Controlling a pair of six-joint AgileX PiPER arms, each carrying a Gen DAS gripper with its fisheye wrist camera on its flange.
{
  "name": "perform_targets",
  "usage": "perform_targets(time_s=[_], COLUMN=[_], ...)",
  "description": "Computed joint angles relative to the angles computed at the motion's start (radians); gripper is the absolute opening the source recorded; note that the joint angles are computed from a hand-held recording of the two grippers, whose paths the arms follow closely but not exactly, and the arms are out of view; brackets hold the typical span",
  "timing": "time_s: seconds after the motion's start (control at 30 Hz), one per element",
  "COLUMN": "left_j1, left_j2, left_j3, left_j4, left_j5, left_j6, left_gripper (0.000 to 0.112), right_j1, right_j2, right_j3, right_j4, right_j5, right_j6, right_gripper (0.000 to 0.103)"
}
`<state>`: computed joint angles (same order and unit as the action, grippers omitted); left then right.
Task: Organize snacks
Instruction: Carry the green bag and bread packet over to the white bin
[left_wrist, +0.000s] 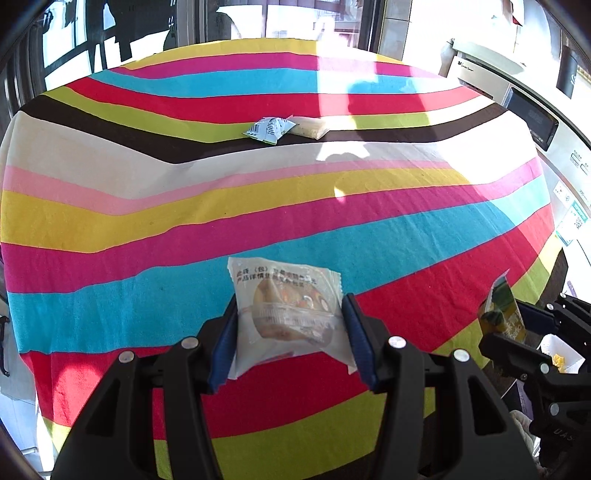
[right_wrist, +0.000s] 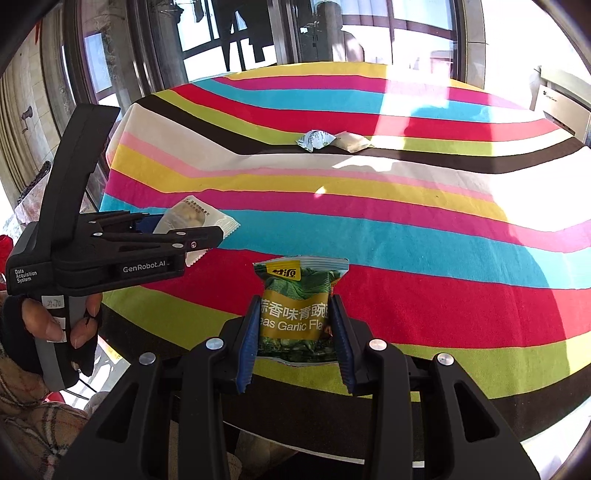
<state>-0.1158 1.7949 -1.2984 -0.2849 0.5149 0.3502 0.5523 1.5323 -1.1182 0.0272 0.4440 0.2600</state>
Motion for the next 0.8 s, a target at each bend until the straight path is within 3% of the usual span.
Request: perform_targets(time_s=[0.43,0.67,0.8], left_j1=[-0.118,-0.199,-0.26], left_j2=[-0.048,-0.059,-0.059], left_j3=[-0.001,0.001,-0.002], left_j4=[0.019,0.048,0.089], left_j5=[0.044,0.062,0.067], left_j6=[-0.023,-0.031,-0.045], left_gripper=[0.054,0.054,0.054], right_j1=[-0.039,-0.052,-0.136], right_j2=[-0.189,-0.357,-0.424], right_j3=[0.203,0.358,0.427], right_j4=[-0.018,-0.223,-0.109], right_j5=[-0.055,-0.094,-0.085], right_j6=[0.027,0.247,0.142], right_gripper=[0.036,0.036,0.036])
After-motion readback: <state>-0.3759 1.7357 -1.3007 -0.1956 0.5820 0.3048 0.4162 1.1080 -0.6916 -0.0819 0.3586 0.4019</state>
